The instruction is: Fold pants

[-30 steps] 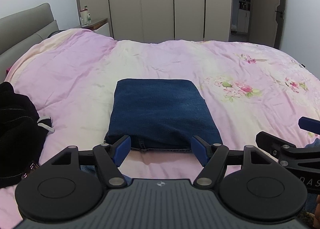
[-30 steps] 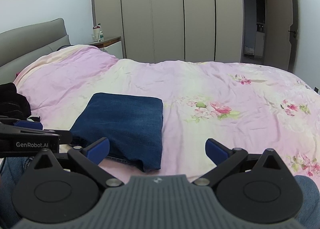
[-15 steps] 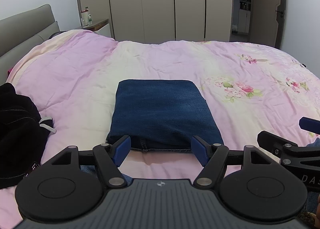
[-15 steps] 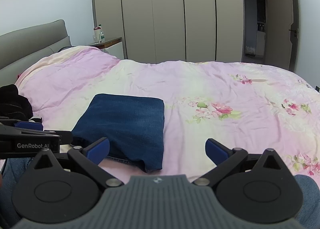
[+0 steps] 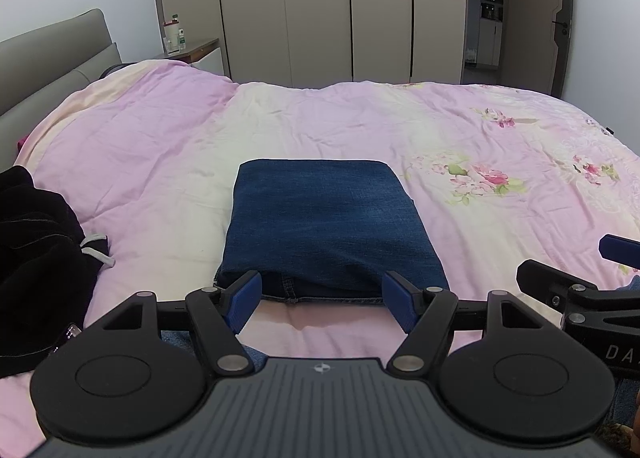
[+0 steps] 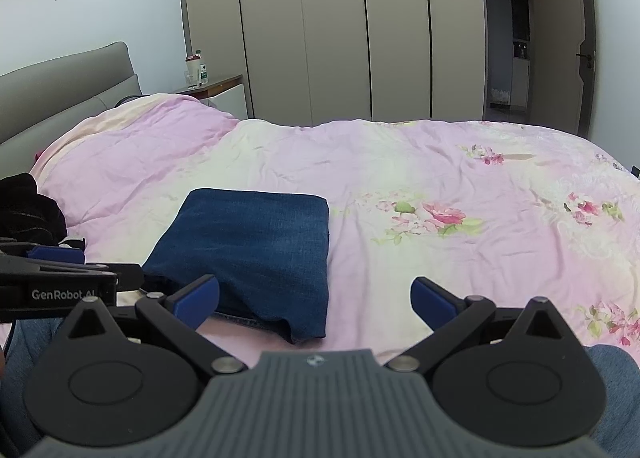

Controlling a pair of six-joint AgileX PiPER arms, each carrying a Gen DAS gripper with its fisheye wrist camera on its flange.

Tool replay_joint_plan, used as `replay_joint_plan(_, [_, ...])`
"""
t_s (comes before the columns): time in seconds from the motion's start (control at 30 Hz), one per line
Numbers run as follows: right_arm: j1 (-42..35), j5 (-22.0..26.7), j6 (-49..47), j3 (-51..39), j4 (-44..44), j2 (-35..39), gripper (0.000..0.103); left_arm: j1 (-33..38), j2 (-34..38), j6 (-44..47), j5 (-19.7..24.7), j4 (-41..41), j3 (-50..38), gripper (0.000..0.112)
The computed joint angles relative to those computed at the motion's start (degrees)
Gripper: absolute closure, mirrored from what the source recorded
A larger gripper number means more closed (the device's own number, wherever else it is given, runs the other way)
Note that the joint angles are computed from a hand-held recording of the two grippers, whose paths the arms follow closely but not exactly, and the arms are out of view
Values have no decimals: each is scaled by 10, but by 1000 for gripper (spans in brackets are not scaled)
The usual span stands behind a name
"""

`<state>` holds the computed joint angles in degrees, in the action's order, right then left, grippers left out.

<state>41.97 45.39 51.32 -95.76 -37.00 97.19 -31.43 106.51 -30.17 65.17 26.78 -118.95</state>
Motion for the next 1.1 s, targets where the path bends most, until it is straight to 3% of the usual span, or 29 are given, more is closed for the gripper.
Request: replay_joint_plan(1.1, [-1,0,10,12,0,-7,5,6,-13,4,-2,0,11,31])
